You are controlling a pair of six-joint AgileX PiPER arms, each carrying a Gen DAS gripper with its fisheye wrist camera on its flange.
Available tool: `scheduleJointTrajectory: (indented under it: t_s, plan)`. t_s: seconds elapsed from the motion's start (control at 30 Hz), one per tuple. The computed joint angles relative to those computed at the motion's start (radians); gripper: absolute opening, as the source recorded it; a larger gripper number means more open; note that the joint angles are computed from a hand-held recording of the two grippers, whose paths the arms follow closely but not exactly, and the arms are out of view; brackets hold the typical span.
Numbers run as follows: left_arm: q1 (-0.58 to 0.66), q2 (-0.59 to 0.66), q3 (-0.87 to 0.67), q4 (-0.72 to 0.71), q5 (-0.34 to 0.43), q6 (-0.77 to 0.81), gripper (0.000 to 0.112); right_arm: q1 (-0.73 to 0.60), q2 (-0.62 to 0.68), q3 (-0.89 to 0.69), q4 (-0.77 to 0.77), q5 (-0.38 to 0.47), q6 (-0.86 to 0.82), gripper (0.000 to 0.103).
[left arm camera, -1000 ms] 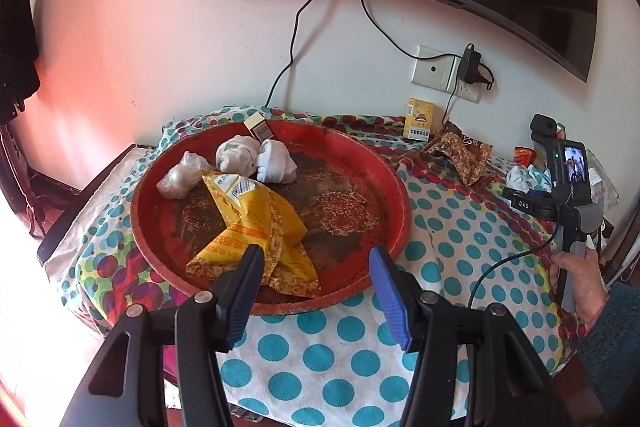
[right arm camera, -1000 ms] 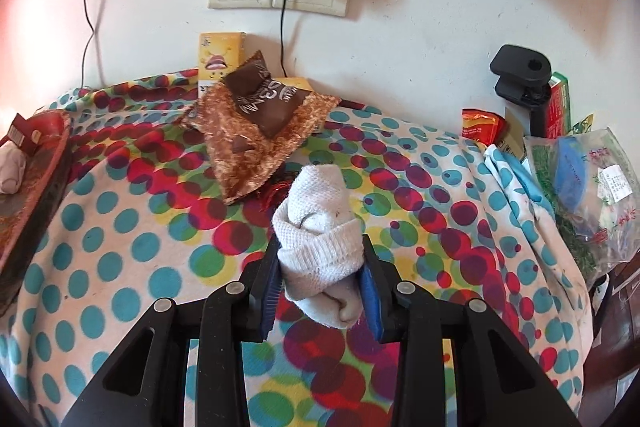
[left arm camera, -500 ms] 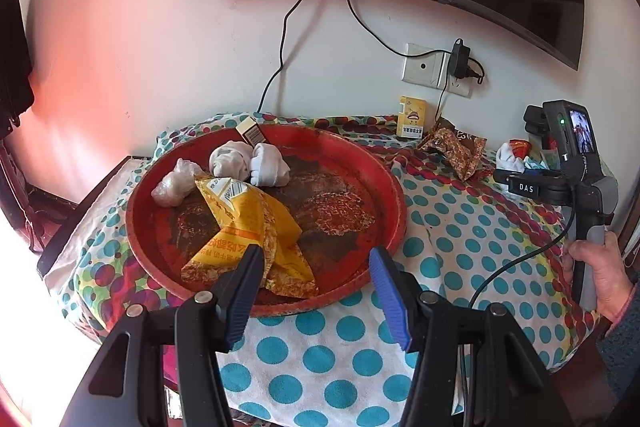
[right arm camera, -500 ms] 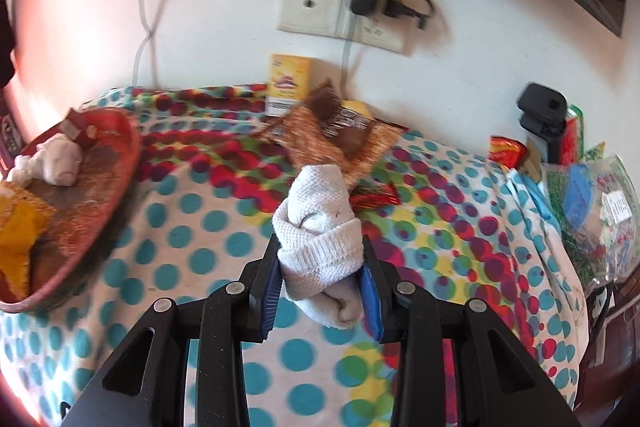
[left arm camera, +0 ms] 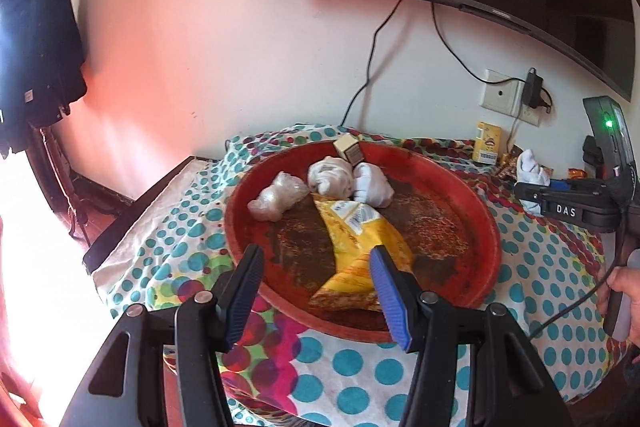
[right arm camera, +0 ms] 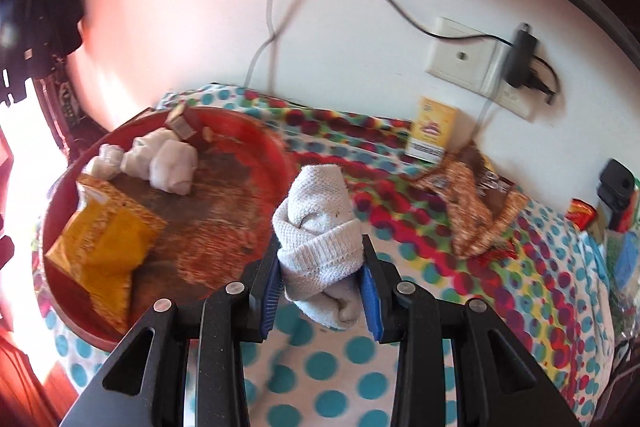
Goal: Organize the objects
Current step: 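Carry the white sock onto the red tray and open the right gripper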
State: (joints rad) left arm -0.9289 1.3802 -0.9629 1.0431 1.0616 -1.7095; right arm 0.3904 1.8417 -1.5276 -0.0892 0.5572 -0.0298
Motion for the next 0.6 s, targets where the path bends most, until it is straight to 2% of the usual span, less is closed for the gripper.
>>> scheduleJointTrajectory:
  t_s: [0.17,0.3,0.6]
  plan:
    - [0.061,-0.080,0.066,-0.013,-0.058,-0.056,0.056,0.077,0.060,-0.085,-0.002,0.052,-0.006,0.033]
    - [0.067,-0.078,0.071,-0.020,-0.051,-0.049,0.056,0.130,0.123,-0.160,0.006,0.099,-0.016,0.034]
    - [0.104,-0.080,0.088,-0.035,-0.087,-0.052,0.056,0.196,0.264,-0.312,0.011,0.201,-0.016,0.034]
